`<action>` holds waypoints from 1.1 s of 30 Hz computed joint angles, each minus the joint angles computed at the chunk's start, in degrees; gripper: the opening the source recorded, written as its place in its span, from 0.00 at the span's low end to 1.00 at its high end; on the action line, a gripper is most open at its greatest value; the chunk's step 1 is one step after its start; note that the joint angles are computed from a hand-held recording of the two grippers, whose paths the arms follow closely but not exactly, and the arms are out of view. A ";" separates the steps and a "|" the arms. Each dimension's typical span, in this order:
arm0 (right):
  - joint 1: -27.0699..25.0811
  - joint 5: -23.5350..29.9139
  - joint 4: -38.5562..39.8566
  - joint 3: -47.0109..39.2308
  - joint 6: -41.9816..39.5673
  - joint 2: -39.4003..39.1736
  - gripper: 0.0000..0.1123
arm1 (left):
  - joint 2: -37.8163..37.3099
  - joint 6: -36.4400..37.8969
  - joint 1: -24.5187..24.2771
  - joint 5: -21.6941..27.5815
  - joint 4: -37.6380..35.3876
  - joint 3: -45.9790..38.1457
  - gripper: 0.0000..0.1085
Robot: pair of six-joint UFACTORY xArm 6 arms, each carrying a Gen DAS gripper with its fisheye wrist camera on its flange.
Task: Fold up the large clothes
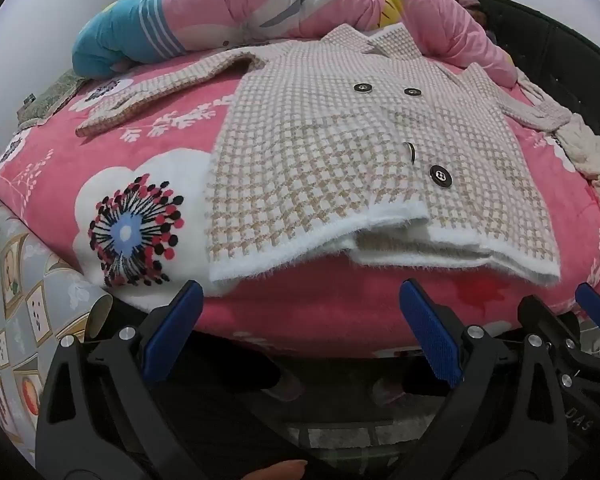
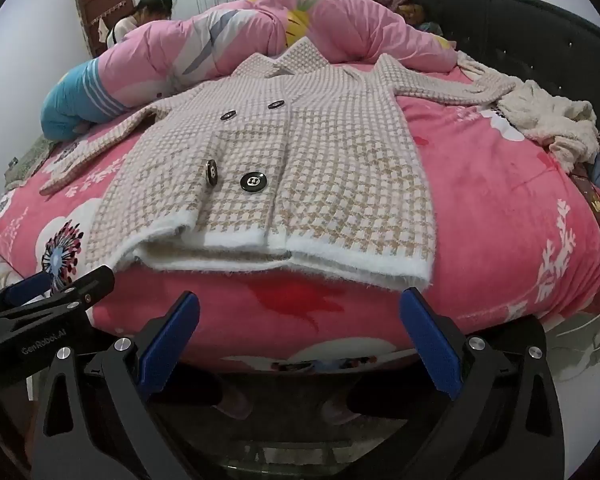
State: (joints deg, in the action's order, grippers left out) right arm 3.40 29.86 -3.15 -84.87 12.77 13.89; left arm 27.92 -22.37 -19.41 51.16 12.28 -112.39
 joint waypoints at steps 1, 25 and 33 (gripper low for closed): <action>-0.03 -0.04 0.05 0.05 0.00 -0.04 0.87 | 0.00 0.00 0.00 0.00 0.00 0.00 0.88; 0.07 0.78 -0.62 -0.52 0.32 -0.09 0.87 | -0.31 -0.51 -0.20 -0.60 0.26 0.70 0.88; 0.35 0.69 -1.08 -0.42 0.90 -0.26 0.87 | -0.37 -0.19 -0.07 -0.41 -0.03 0.48 0.88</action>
State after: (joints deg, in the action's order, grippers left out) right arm 3.74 30.55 -4.23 -85.29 13.68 13.62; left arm 27.56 -22.56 -19.47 50.75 12.25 -111.90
